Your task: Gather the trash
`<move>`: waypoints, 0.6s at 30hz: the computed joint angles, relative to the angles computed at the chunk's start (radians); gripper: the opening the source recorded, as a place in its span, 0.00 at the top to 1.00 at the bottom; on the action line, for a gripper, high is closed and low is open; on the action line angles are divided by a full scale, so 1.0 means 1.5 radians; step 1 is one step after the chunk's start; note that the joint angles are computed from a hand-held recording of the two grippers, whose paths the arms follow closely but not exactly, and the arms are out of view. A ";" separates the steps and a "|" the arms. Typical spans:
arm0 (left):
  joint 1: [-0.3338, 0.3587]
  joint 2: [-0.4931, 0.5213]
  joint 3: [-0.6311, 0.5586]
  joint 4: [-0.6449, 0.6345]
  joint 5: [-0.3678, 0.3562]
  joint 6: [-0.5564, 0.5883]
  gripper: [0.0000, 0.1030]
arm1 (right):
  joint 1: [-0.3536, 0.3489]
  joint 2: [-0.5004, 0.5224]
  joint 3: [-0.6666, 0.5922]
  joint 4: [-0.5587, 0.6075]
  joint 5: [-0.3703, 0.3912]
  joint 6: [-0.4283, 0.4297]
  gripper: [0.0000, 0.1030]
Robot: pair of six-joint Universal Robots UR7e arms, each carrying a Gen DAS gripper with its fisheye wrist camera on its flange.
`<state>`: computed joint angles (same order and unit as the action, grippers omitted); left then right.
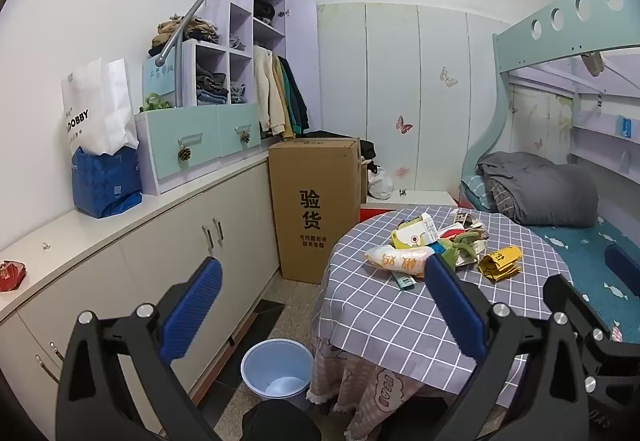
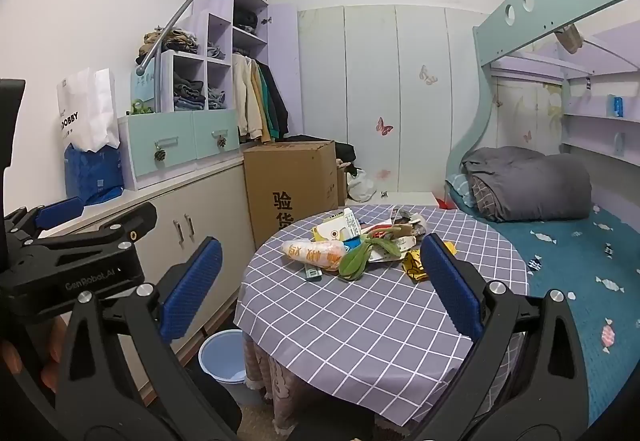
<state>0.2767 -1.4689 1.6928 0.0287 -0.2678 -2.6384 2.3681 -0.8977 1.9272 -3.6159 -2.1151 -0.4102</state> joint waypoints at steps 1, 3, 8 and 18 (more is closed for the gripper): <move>0.000 0.001 0.000 0.003 0.000 -0.005 0.04 | -0.001 0.000 0.000 0.002 0.002 0.001 0.06; 0.000 0.001 0.000 0.004 0.000 -0.005 0.04 | -0.001 -0.001 0.001 0.006 0.005 0.006 0.06; -0.002 -0.001 0.004 -0.004 -0.001 0.003 0.04 | 0.001 0.002 0.001 0.003 0.004 0.007 0.06; 0.001 -0.009 0.010 -0.012 0.000 0.008 0.04 | -0.004 0.001 0.002 0.012 0.005 0.013 0.06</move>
